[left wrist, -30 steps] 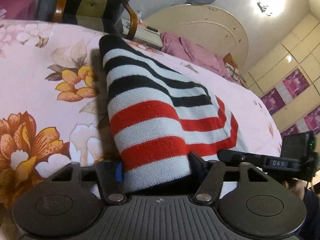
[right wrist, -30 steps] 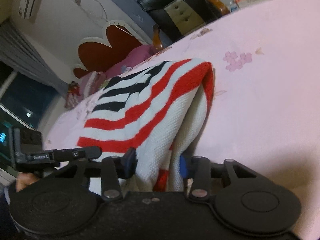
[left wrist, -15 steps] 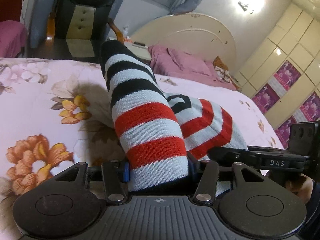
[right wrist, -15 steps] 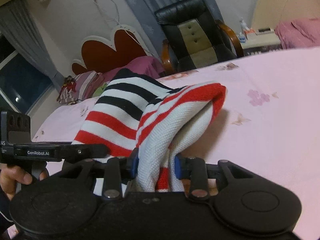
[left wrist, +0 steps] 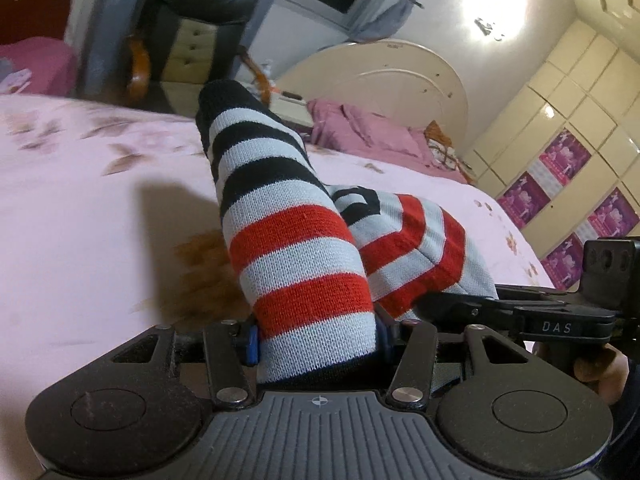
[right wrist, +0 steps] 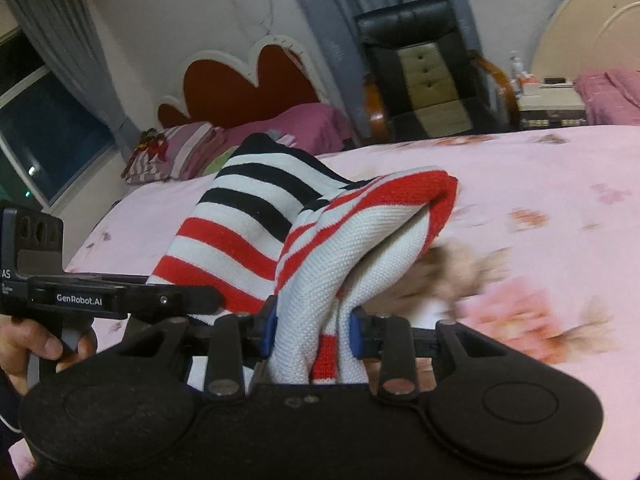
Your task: Fold small clothes
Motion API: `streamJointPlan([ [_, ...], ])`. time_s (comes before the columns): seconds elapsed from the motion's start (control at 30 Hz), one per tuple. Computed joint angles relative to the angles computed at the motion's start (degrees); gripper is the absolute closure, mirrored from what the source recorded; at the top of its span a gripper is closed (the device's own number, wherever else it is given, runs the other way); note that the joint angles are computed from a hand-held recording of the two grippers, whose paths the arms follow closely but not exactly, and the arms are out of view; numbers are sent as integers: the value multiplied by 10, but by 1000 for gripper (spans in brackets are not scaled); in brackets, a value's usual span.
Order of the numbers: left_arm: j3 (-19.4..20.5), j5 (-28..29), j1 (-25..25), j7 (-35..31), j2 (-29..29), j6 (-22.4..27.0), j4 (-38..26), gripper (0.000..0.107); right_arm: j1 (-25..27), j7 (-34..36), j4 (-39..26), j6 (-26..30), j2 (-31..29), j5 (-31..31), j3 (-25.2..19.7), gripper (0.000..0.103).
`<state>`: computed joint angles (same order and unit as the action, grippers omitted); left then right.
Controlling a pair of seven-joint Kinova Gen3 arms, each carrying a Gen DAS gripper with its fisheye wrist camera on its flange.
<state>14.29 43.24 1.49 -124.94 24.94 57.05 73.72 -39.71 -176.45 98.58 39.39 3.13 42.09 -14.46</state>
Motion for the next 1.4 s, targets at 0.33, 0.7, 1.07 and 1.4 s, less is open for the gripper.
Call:
streamJointPlan([
  [0.33, -36, 36, -128, -76, 16, 88, 18, 56, -68, 21, -149, -32, 150, -17, 34, 70],
  [0.7, -37, 57, -156, -126, 37, 42, 86, 50, -111, -23, -107, -121, 180, -92, 120, 69],
  [1.07, -43, 123, -207, -196, -13, 41, 116, 45, -203, -105, -111, -26, 136, 4, 185, 64],
  [1.4, -48, 49, -107, -245, -33, -54, 132, 46, -120, 68, -244, 59, 230, -88, 118, 100],
])
